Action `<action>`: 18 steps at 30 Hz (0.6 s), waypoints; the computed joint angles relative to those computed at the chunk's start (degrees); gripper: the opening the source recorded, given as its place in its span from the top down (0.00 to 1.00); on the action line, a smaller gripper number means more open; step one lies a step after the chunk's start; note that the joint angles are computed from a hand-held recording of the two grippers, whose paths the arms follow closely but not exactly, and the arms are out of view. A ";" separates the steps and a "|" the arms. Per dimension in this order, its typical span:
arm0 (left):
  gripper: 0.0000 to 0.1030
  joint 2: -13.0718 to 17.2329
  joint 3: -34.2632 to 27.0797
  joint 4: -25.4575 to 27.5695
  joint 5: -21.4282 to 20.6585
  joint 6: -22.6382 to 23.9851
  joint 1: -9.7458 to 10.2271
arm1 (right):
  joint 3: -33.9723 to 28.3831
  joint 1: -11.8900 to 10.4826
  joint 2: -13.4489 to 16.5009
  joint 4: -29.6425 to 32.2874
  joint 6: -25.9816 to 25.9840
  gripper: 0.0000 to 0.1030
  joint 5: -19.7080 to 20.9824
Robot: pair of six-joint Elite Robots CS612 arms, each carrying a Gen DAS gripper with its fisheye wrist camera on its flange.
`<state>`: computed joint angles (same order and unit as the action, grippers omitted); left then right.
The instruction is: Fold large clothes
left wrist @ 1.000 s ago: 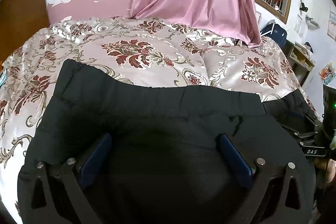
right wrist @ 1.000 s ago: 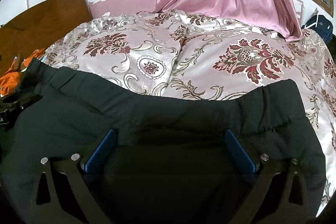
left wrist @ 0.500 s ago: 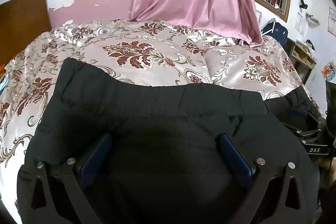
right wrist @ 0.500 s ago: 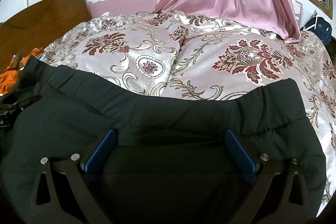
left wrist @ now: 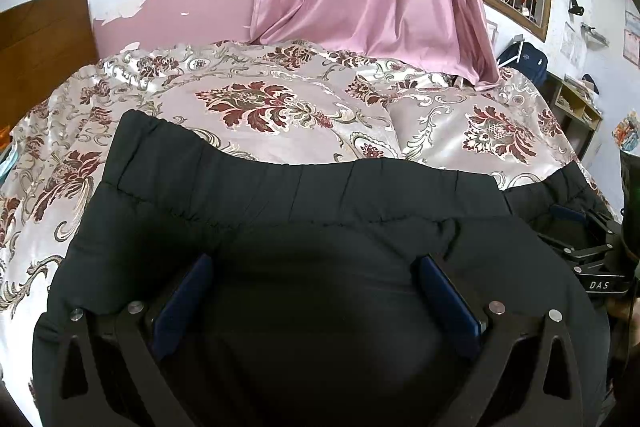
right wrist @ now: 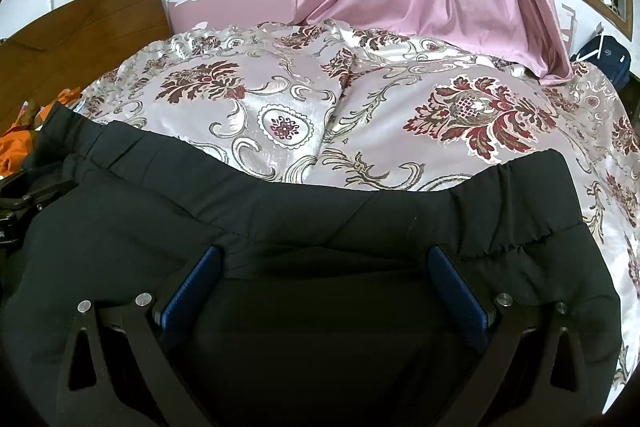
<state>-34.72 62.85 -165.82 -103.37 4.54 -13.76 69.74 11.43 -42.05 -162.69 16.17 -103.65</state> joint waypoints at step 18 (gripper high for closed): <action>0.00 -0.34 0.80 -2.27 0.43 0.52 0.00 | 0.03 0.51 0.02 -0.09 -0.47 0.01 -2.01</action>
<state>-35.05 63.65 -168.09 -102.93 5.06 -13.76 69.78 11.93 -42.03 -162.79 15.69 -105.67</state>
